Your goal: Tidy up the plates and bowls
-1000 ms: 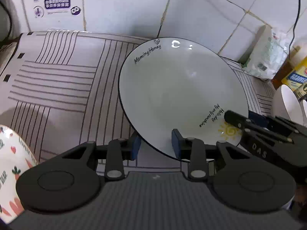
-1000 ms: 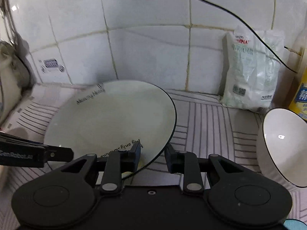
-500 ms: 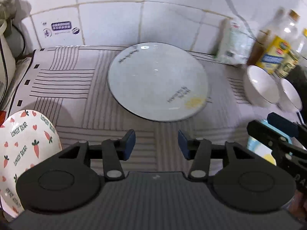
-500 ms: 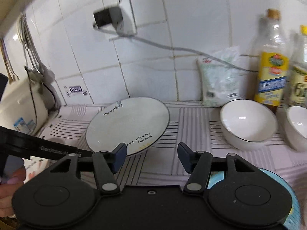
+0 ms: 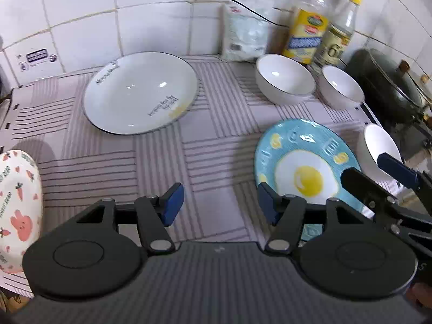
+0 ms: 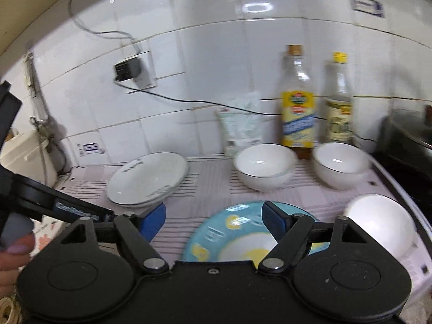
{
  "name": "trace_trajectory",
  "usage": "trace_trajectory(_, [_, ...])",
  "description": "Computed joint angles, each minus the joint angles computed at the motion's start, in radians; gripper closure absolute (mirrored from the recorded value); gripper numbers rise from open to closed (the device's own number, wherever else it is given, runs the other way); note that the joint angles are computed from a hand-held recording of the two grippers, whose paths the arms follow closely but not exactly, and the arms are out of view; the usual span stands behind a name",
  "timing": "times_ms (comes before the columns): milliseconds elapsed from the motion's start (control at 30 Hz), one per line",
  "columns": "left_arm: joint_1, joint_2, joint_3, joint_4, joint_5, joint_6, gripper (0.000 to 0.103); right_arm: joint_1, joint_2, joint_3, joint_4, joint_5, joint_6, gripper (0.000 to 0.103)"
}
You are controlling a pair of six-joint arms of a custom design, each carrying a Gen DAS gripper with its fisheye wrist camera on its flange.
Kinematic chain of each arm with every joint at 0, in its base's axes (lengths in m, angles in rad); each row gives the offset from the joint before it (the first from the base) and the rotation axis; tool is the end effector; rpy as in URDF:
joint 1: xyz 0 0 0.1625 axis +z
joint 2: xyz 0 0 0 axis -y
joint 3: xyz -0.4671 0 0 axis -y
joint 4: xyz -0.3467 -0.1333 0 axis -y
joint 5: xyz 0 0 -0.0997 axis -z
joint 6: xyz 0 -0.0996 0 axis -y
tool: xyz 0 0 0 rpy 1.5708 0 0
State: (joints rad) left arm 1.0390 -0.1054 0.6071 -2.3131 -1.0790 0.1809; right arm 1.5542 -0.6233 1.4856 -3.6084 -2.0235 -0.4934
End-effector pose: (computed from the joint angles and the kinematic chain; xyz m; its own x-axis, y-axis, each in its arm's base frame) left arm -0.2940 -0.8553 -0.0166 -0.7149 0.4949 -0.4940 0.6314 0.7604 -0.1519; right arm 0.0777 -0.7273 0.2294 -0.7890 0.1861 0.5855 -0.4171 0.5375 -0.7329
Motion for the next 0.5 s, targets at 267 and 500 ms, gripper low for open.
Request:
trace_trajectory(267, [-0.002,0.052,-0.051,0.061,-0.032,-0.002,0.036,-0.044,-0.033,0.12,-0.133,-0.064,0.034,0.021])
trace_trajectory(500, [0.003,0.152,-0.221,0.199,-0.04,-0.001,0.029,-0.082,-0.038,0.149,-0.142,-0.101,0.101,0.021])
